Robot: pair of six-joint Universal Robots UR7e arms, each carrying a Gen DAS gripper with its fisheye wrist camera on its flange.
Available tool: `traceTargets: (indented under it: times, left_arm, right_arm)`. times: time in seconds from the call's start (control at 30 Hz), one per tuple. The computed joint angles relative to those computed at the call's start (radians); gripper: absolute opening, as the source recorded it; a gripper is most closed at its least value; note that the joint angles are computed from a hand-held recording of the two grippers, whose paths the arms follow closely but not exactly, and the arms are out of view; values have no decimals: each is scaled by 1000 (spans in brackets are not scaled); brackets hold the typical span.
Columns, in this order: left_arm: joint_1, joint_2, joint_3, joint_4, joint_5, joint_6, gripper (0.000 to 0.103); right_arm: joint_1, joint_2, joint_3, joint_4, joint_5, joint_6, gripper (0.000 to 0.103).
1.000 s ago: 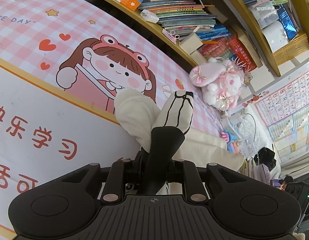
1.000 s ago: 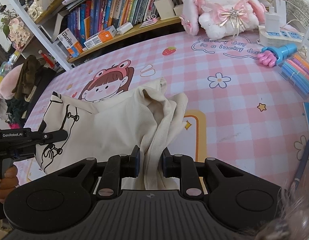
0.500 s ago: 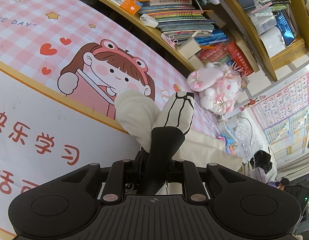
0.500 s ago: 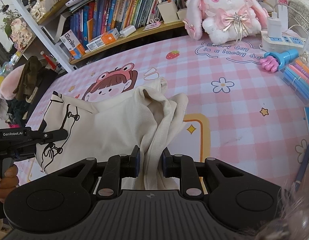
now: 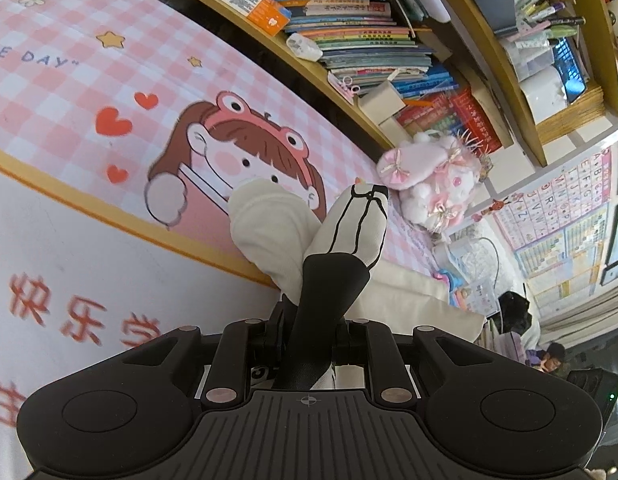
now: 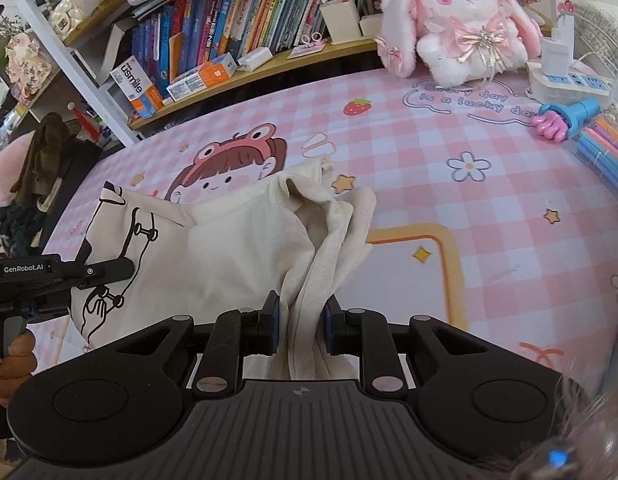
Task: Fold clothes
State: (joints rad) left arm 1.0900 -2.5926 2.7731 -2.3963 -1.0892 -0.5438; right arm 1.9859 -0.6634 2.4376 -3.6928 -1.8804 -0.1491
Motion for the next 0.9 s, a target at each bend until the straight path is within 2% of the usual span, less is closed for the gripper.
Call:
traceTargets:
  times: [0.27, 0.47, 0.67, 0.9]
  left_arm:
    - [284, 161, -78, -173, -217, 243, 18]
    - [478, 321, -161, -285, -376, 397, 18]
    - [573, 454, -245, -343, -461, 492, 18]
    - [620, 602, -339, -394, -501, 543, 18]
  right_arm:
    - [102, 83, -73, 9, -61, 108, 19]
    - [149, 139, -147, 22, -87, 151, 19]
    - [170, 187, -239, 39, -101, 151, 19]
    - [146, 226, -339, 70, -87, 111, 19]
